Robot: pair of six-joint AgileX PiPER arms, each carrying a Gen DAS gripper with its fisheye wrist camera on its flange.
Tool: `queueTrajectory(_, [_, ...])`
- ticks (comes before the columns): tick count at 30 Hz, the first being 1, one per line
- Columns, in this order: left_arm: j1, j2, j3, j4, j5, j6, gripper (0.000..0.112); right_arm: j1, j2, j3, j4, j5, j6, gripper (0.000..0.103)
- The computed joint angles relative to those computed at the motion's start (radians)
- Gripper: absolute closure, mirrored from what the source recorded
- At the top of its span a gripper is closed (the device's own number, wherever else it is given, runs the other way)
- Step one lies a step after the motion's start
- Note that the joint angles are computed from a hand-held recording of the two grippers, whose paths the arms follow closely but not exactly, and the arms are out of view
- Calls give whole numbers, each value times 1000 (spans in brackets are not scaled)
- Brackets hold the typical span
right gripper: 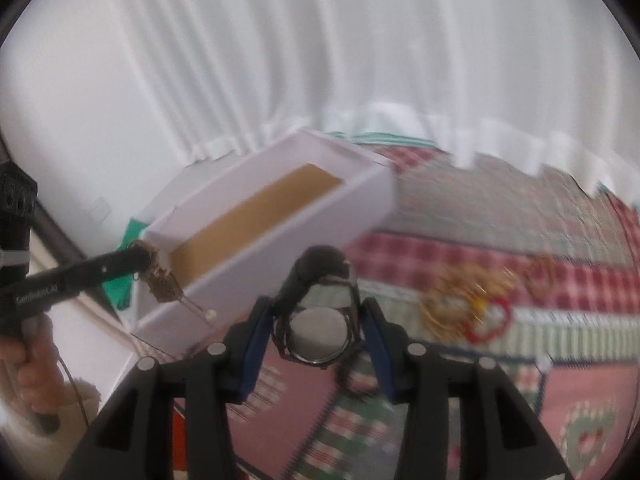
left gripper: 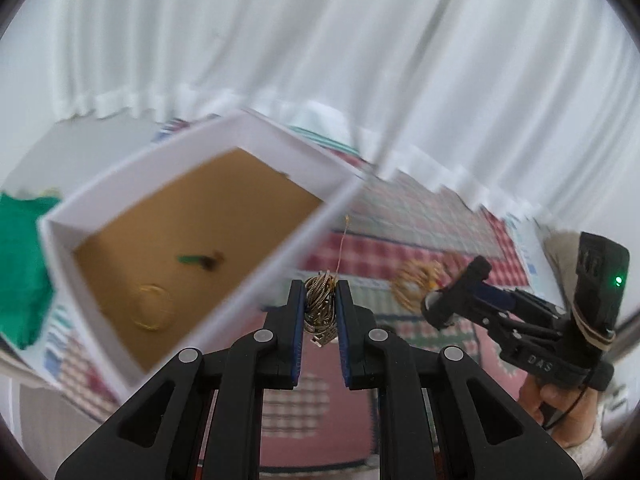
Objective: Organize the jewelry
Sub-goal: 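Carry the watch and keychain into the white box with both grippers, then release the watch and keychain into the box and withdraw both tools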
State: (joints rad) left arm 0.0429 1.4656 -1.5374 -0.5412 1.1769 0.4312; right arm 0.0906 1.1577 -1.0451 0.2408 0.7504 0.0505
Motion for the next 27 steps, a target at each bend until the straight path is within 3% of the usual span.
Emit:
queueTrajectory(4, [110,90,-129,5,18,1,99,159,156,-183,-81,-20,79,57])
queueTrajectory(9, [178,254,-295,29,12,-27,99,275,388,-464,-178,19,112,57])
queueTrajectory(19, [134,507,-443,148,-17,-107,99,279,919,-1080,-187,273,29,57])
queueTrajectory(22, [115,557,-448,182,-39,-135,99,276,1010,-1180,-207,323,25,57])
queueTrajectory(23, [112,582,-472,191,-14,-139,99,274,1035,-1201,-208,332,23,57])
queueTrajectory(27, [82,621,-447,269,-73,-178,95,268,1108,-1254,-218,342,27,55])
